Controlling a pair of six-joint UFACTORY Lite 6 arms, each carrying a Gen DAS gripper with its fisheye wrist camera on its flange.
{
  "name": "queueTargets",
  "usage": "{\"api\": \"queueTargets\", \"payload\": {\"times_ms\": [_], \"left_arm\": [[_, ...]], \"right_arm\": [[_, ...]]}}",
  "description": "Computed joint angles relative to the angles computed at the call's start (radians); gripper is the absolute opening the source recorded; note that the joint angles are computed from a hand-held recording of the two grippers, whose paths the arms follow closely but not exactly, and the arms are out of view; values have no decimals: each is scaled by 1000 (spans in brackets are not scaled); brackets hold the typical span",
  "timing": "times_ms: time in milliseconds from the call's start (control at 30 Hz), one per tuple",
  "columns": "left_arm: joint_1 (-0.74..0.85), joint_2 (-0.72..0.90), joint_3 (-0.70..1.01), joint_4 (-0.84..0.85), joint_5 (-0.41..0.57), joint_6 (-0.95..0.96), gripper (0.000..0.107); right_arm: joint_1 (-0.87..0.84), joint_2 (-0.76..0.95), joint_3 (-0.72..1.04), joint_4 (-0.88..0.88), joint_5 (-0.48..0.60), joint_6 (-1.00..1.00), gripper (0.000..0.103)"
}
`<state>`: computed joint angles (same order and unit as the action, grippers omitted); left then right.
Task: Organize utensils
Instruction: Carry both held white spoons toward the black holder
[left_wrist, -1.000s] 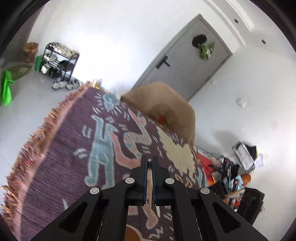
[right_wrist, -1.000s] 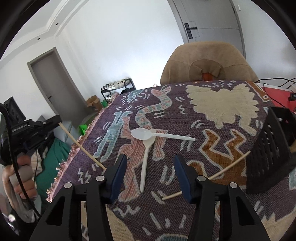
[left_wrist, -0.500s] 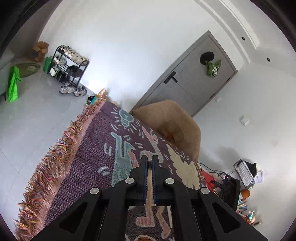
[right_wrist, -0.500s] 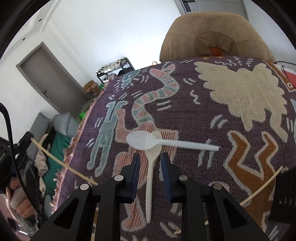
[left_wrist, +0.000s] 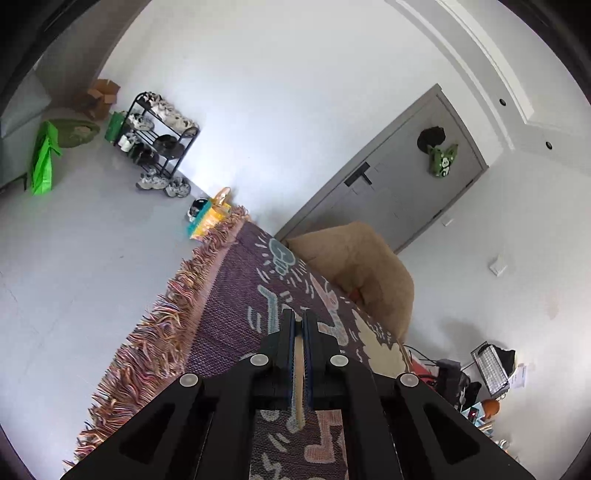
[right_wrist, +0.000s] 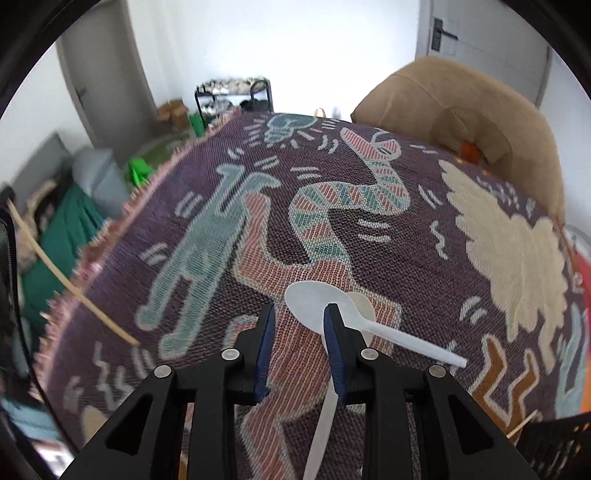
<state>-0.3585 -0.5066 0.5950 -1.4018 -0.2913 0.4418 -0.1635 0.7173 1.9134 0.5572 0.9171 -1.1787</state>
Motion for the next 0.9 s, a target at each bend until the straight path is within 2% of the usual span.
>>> {"api": "queueTargets", "payload": {"times_ms": [100,300,333,400,467,567,633,700,767,900], "left_arm": [[16,-31,-28,16,10,-19,4],[33,-59,-52,11,27,-9,3],[42,-58,-56,50,39,-44,4],[40,-34,-44,106,46,-109,3],[24,12,-15,135,40,-147,3],[-6,80,54,82,32,-87,4],[-60,123,113,-18,-6,17,4],[-108,160,161,-70,-39,70,3],[-152,197,210,-113,-69,118,4],[-235,267,316,-204,-126,230,4]], "right_arm": [[63,-85,-175,-41,-201,-37,28],[121,-146,-330,-98,-420,-47,28],[128,-158,-360,-94,-460,-61,25],[134,-175,-401,-93,-494,-79,11],[126,-218,-452,-3,-525,-177,9],[63,-296,-483,176,-450,-330,6],[0,-356,-495,284,-369,-427,4],[-51,-381,-478,326,-288,-450,4],[-135,-392,-427,374,-164,-461,4],[-271,-334,-270,413,53,-407,4]]}}
